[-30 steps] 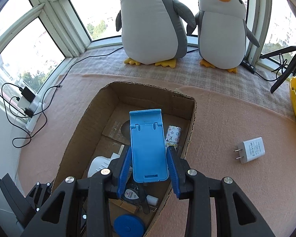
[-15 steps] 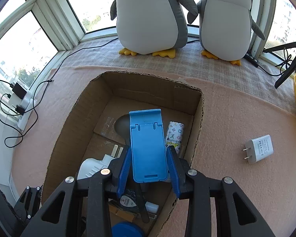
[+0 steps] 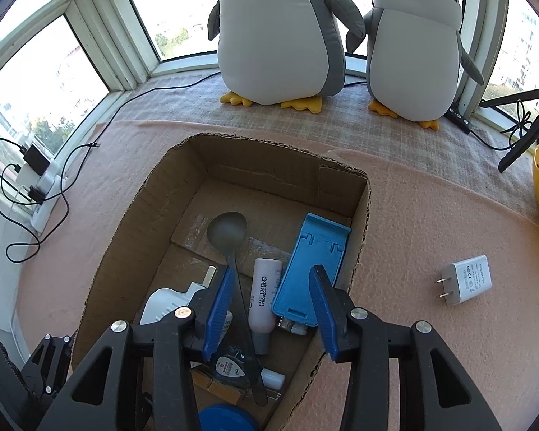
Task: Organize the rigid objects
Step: 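Open the right gripper to release the phone stand, then move the right gripper to the white charger and grasp it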
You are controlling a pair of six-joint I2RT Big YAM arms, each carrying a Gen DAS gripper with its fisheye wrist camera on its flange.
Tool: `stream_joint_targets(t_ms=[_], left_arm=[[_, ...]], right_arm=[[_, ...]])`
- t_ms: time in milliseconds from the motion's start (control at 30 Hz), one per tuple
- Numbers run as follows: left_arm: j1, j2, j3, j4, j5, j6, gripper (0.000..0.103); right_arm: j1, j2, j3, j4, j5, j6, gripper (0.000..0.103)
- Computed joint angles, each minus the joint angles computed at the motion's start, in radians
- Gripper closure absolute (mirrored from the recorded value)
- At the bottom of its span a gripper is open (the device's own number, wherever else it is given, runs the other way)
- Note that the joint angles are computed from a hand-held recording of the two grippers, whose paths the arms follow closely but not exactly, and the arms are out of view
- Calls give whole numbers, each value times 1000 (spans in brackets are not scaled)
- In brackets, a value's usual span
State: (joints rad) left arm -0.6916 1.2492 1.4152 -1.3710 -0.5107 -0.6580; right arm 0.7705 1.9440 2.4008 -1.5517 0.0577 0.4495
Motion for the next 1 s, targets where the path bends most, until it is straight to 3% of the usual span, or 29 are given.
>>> stream_joint_targets(t_ms=[167, 633, 1000], left_arm=[[0, 0, 0, 0, 0, 0, 51], [1, 0, 0, 0, 0, 0, 51], [0, 1, 1, 0, 0, -1, 51]], right_arm=[[-1, -13, -16, 14, 3, -1, 53], [-20, -119, -136, 95, -19, 25, 51], [-105, -272, -326, 158, -25, 96, 51]])
